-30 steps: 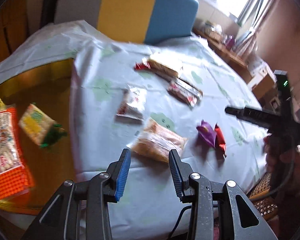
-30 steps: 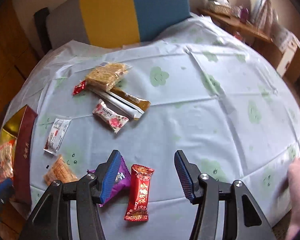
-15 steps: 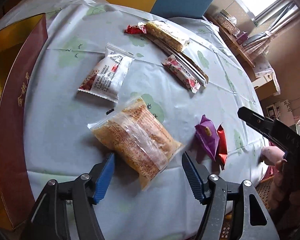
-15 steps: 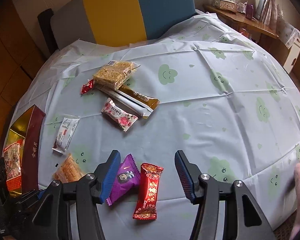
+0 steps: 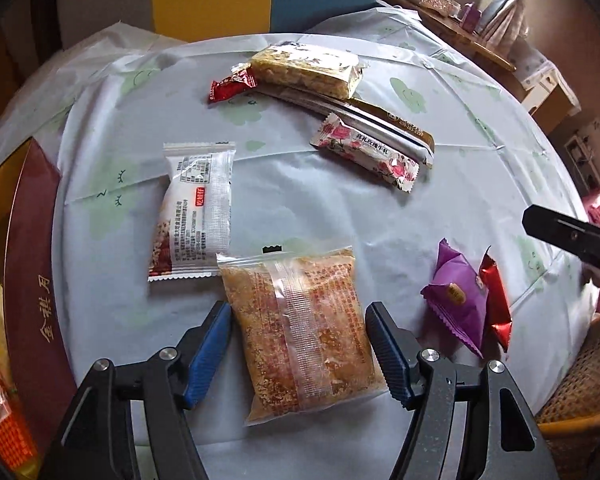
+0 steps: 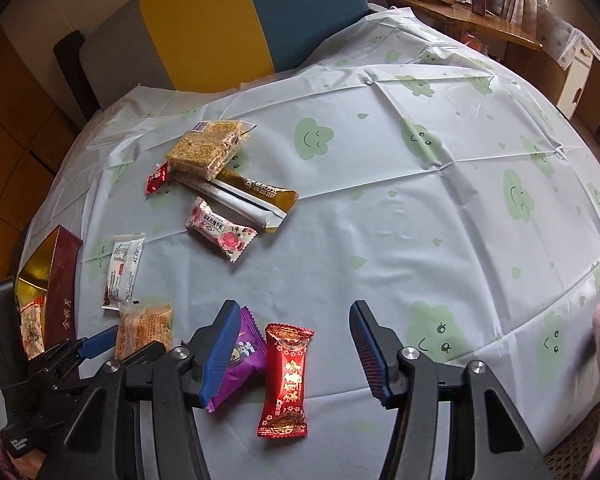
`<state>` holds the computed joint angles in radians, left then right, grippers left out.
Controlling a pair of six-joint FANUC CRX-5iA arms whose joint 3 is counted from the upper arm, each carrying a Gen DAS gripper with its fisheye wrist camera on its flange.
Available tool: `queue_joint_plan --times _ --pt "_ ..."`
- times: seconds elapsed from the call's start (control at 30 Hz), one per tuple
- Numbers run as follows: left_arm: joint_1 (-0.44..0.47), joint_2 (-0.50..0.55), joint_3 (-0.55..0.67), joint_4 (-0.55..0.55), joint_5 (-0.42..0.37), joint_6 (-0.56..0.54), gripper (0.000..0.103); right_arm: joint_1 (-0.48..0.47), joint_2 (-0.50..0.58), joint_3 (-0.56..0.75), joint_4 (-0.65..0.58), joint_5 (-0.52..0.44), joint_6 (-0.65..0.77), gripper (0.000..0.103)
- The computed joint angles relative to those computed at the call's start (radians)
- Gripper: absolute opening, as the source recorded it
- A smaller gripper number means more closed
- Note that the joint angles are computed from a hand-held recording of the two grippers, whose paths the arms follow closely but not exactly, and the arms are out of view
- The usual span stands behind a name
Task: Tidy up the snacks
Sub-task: 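Grasp the clear bag of rice crisps with the left gripper while the right gripper grasps the red sweet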
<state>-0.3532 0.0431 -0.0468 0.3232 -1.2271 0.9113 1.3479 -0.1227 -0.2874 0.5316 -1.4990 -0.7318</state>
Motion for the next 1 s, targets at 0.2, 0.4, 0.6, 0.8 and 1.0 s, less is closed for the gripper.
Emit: queue_joint_plan --times 0.2,0.4,0.6,0.8,1.0 --pt "-0.015 -0.078 -0.107 -0.014 0.141 -0.089 0.068 0.006 -0.038 -0.040 -0.003 0.024 -0.082 0.058" --pt "0.019 -0.121 -0.172 0.041 0.181 -0.136 0.060 0.003 -0.045 -0.054 0.002 0.051 -0.084 0.057" --pt "0.051 -0.165 -0.232 0.081 0.209 -0.176 0.060 -0.030 -0.036 -0.042 -0.061 0.105 -0.012 0.052" --pt "0.062 -0.187 -0.276 0.122 0.244 -0.207 0.061 -0.062 -0.050 -0.057 -0.152 0.193 0.023 0.041" --pt "0.069 -0.198 -0.304 0.156 0.269 -0.221 0.061 -0.098 0.007 0.006 -0.232 0.192 0.163 0.038"
